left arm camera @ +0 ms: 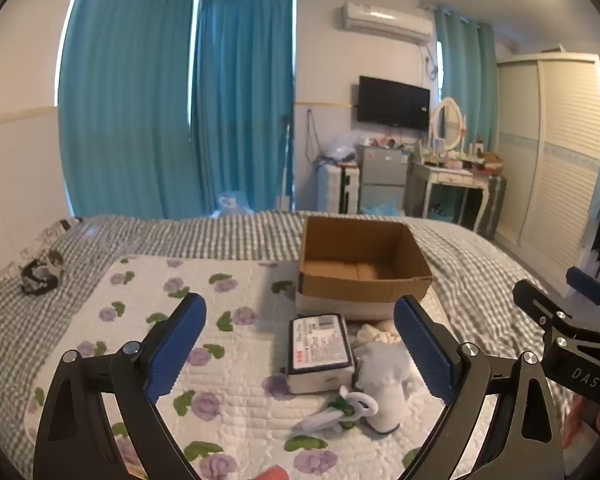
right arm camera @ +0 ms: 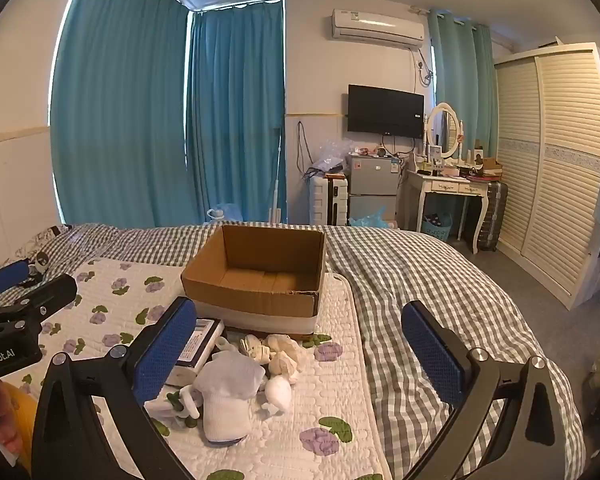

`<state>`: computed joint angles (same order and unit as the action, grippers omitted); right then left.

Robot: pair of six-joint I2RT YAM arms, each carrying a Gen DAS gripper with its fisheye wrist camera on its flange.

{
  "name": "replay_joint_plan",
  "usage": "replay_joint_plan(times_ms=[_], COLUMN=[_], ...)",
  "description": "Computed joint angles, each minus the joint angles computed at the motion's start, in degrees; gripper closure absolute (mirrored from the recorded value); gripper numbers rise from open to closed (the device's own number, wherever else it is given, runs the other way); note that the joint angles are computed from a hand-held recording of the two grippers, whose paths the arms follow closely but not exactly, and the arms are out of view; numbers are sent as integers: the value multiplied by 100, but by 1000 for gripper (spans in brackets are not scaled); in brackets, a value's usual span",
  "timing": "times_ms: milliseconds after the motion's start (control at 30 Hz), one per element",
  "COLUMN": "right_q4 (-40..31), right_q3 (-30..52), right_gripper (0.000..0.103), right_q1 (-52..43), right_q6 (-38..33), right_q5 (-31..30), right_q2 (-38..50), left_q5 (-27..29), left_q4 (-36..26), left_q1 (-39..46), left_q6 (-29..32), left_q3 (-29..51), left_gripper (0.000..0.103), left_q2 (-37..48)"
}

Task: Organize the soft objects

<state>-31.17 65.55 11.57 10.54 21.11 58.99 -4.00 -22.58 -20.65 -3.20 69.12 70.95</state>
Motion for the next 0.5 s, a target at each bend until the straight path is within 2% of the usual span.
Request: replay_joint_plan(times_ms=[233,300,500], right_q4=[-28,-45,-161], right_q3=[17,24,122], right_gripper=[0,0,0], right_q1=[2,7,106], right_q6=[17,9,46], right_q5=[-15,-17,73], right_q2=[14,9,43], left_q5=[-271,37,-35], left_q4=[154,227,141], left_q1=[-240,-10,-19], left_q6=[89,41,74], left_q3=[-64,-159,-77], left_gripper=[6,6,6], left_q2=[64,-37,31])
